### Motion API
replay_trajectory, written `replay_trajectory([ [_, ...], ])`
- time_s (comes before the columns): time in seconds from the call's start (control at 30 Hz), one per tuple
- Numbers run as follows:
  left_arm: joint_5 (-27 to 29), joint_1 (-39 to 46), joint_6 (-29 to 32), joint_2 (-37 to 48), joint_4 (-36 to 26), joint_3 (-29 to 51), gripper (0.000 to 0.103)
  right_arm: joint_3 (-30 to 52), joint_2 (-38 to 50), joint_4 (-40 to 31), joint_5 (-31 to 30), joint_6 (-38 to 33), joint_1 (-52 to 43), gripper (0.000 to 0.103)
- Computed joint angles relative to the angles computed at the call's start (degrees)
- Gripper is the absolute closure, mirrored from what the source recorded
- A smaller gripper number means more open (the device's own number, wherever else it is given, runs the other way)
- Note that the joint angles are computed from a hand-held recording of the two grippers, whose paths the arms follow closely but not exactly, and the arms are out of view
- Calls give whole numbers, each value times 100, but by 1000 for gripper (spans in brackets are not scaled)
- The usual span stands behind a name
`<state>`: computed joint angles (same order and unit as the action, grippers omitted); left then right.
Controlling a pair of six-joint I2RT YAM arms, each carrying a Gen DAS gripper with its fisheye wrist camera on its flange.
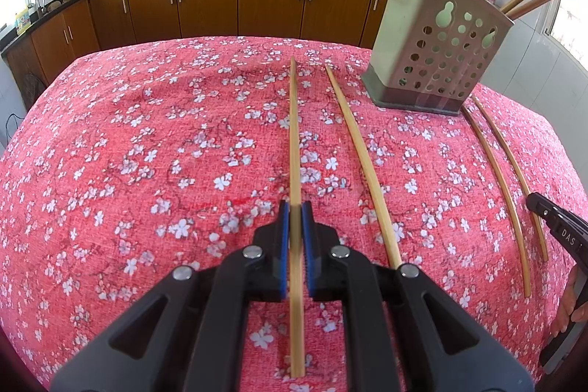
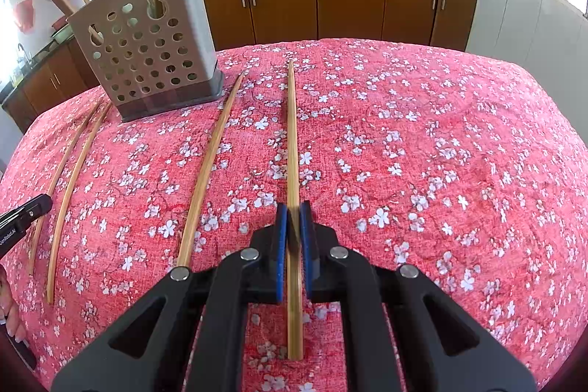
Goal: Organize utensils
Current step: 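Lift both chopsticks and carry them above the utensil holder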
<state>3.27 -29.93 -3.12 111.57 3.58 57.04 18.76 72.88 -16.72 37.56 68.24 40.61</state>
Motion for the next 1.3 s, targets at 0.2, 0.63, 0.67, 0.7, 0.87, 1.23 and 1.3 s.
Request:
replay_trajectory([
  [0.2, -21, -25, 33, -55, 1, -61, 92, -60, -82, -24, 10, 185, 124, 94],
  [0.63, -256, -192, 109, -238, -13, -269, 95, -210, -551, -192, -39, 252, 194, 95],
  [0.67, -263, -181, 140, -277, -60, -263, 95, -124, -729, -531, 174, 417, 393, 95],
  [0.7, -214, -122, 200, -453, -41, -351, 95, -21, -847, -844, 268, 554, 520, 95],
  [0.87, -93, -11, 350, -1412, 42, -666, 95, 883, -1305, -3002, 1583, 1529, 1507, 95],
  [1.23, 465, 166, 259, -2529, -387, -106, 95, 1964, -1739, -4826, 2818, 2179, 2007, 95],
  [1.3, 582, 184, 243, -2562, -501, 43, 95, 2030, -1833, -4904, 2871, 2179, 2046, 95],
])
